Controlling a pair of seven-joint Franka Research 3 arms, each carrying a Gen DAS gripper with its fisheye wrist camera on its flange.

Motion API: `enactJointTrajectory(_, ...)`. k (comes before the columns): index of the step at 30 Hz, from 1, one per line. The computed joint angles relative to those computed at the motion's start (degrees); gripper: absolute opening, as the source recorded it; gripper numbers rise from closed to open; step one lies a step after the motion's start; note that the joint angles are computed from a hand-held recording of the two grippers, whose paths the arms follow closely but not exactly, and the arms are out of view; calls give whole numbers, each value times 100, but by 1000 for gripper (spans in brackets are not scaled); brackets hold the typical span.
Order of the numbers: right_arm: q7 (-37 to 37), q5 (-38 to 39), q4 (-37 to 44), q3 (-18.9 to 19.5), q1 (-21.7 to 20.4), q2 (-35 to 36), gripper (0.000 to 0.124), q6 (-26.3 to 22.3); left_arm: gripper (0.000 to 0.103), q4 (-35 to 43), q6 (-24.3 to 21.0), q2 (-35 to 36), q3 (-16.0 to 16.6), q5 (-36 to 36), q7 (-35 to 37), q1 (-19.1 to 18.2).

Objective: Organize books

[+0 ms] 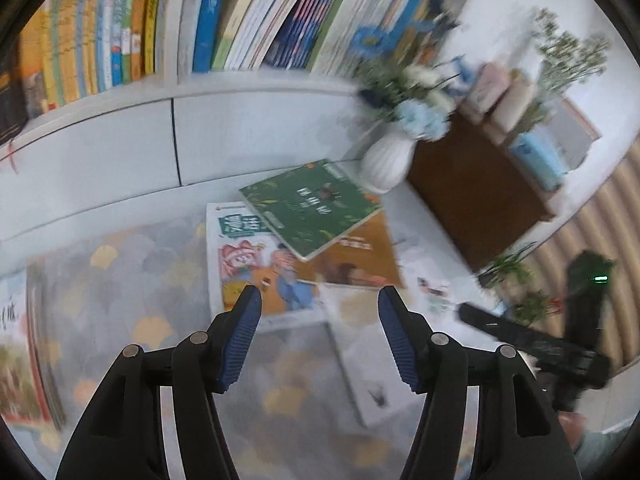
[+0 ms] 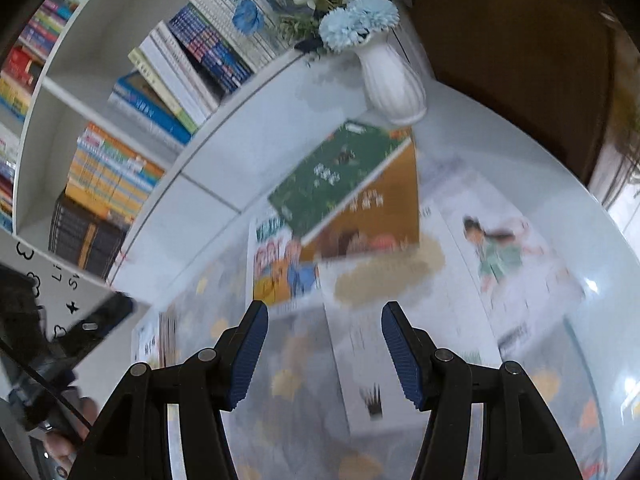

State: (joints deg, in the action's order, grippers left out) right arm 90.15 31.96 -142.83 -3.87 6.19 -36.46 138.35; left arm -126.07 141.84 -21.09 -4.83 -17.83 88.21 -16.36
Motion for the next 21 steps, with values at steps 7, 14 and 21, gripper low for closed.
enactJointTrajectory(7, -705, 452, 735, -105, 336, 1425, 57, 598, 58, 1194, 137, 1821, -56, -575, 249, 380)
enactJointTrajectory(14, -830, 665, 1366, 128, 322, 2714, 42, 1282, 58, 2615, 224, 3496, -465, 368, 45, 634)
enactJointTrajectory(21, -167, -117, 1946, 324, 176, 3573, 42, 1513, 57, 3834, 324, 4709, -758, 1215, -224, 840)
